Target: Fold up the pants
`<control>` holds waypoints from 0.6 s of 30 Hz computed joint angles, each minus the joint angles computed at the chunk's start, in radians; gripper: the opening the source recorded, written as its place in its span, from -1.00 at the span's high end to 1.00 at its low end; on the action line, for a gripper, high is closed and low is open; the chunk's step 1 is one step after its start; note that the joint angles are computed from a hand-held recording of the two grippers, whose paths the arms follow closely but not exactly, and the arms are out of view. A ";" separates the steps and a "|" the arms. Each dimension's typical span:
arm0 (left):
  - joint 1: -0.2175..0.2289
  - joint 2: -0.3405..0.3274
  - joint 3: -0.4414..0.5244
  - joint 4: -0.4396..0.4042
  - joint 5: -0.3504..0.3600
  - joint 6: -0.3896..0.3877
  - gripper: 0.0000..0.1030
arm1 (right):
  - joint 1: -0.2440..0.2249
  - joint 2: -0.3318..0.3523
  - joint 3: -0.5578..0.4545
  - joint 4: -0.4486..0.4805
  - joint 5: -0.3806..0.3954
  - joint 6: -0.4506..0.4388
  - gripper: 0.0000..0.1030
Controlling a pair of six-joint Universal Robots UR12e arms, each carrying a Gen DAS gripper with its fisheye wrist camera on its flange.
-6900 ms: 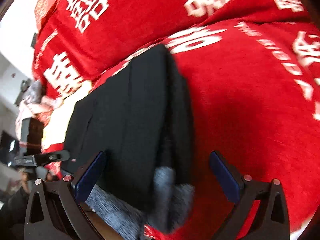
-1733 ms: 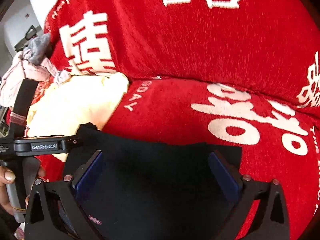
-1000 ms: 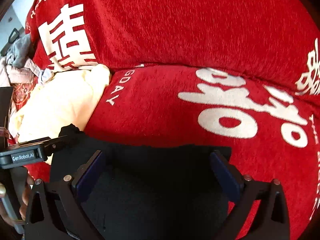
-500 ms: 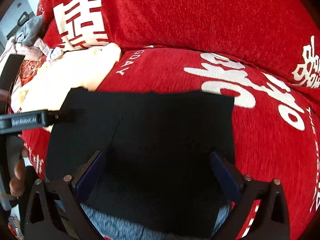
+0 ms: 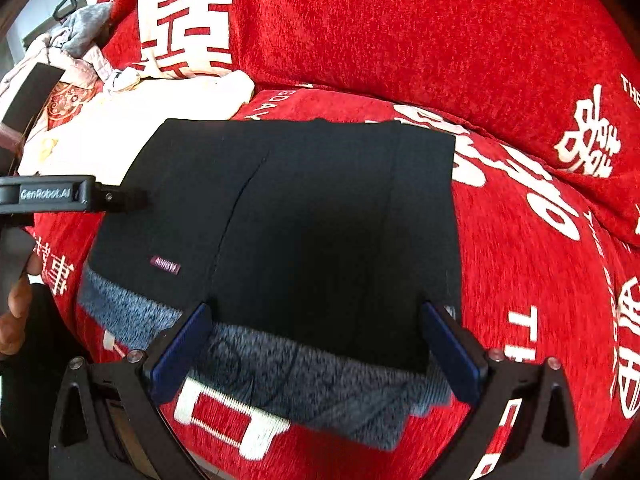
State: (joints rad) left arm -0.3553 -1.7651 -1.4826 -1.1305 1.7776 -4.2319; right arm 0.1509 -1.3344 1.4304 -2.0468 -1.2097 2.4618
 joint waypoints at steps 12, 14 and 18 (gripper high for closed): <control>-0.046 0.055 -0.094 0.083 0.024 -0.083 -1.00 | -0.035 -0.062 0.071 -0.108 0.016 0.026 -1.00; -0.037 0.037 -0.074 0.033 -0.013 -0.044 -1.00 | -0.030 -0.049 0.057 -0.107 0.015 0.058 -1.00; -0.043 0.023 -0.043 -0.008 0.014 -0.038 -1.00 | 0.014 0.003 -0.003 0.018 -0.118 0.074 -1.00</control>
State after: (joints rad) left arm -0.3979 -1.7420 -1.5256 -1.1384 1.7914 -4.2696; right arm 0.1650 -1.3312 1.4276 -2.0289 -1.3276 2.5358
